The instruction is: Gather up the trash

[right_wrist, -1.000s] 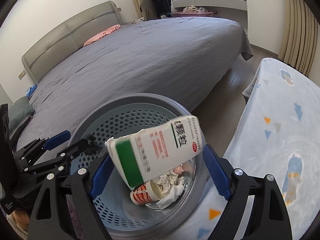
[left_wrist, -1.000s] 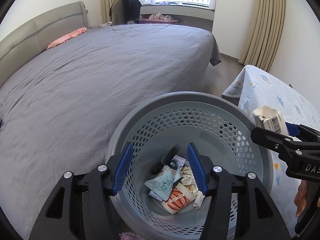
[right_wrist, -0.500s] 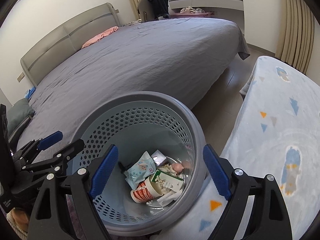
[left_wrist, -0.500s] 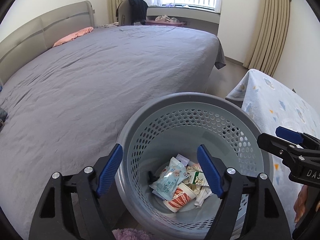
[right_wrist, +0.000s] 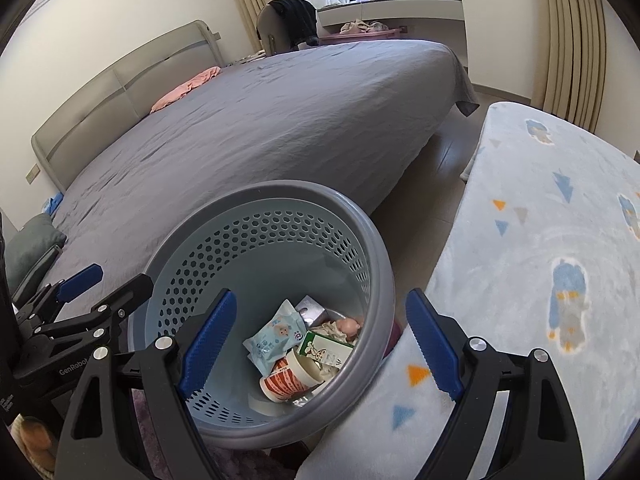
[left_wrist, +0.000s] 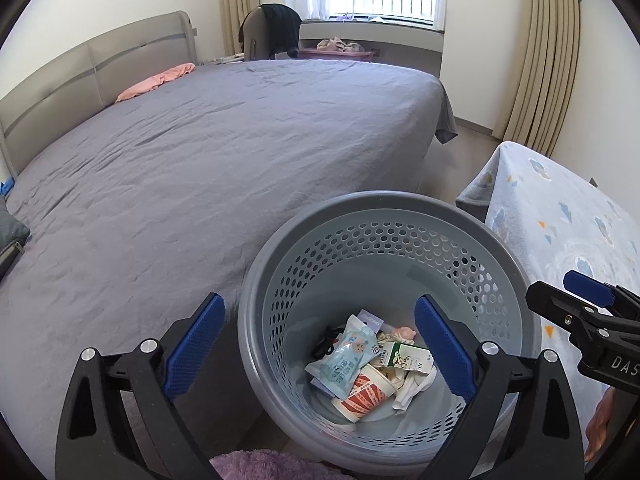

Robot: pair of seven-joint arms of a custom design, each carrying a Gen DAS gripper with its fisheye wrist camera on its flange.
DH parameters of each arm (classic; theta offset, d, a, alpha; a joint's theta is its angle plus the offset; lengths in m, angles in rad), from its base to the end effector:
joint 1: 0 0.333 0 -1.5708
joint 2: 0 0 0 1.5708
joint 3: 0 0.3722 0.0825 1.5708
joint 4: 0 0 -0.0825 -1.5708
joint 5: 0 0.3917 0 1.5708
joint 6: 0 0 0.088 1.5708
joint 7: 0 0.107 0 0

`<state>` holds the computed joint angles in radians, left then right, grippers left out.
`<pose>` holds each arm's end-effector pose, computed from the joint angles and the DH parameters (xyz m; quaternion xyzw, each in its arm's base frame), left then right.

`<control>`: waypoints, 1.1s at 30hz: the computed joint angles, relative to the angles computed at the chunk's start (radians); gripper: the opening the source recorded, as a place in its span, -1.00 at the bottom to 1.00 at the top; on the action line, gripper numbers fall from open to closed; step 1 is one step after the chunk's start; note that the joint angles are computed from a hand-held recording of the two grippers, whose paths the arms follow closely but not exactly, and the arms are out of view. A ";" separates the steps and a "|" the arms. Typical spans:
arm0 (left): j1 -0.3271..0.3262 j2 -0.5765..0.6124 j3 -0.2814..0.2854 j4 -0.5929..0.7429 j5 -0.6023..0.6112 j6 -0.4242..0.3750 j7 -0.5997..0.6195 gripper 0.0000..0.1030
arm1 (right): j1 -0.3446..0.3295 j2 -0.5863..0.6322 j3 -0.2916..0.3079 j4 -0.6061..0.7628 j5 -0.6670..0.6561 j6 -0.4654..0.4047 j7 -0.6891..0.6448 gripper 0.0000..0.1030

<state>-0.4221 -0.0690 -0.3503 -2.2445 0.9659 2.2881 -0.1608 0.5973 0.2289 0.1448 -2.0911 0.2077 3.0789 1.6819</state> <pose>0.3918 -0.3593 0.4650 -0.7531 0.5377 -0.2090 0.3162 0.4901 0.4181 0.4529 -0.7765 0.5081 -0.0741 0.3653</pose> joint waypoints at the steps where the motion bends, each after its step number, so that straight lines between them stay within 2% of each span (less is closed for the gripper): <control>1: -0.002 0.001 -0.002 0.003 -0.002 -0.008 0.001 0.84 | 0.001 -0.004 -0.002 -0.007 0.002 0.003 0.004 0.61; 8: -0.016 0.013 -0.009 0.026 -0.025 -0.061 0.018 0.88 | 0.060 -0.030 -0.076 -0.056 -0.064 0.045 0.092 0.61; 16: -0.028 0.019 -0.008 0.037 -0.043 -0.083 0.024 0.88 | 0.015 -0.046 -0.033 -0.085 -0.034 0.062 0.089 0.61; 25: -0.028 0.014 -0.008 0.032 -0.061 -0.080 0.017 0.88 | 0.048 -0.053 -0.071 -0.097 -0.071 0.079 0.115 0.61; 28: -0.031 0.019 -0.009 0.039 -0.060 -0.090 0.020 0.88 | 0.044 -0.051 -0.062 -0.096 -0.067 0.078 0.114 0.61; 33: -0.034 0.018 -0.008 0.039 -0.061 -0.092 0.023 0.88 | 0.090 -0.053 -0.106 -0.100 -0.104 0.080 0.155 0.61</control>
<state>-0.4557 -0.0507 -0.3586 -2.2057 0.9053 2.1965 -0.1382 0.6868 0.1761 0.0392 -2.1910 0.1037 3.1587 1.8367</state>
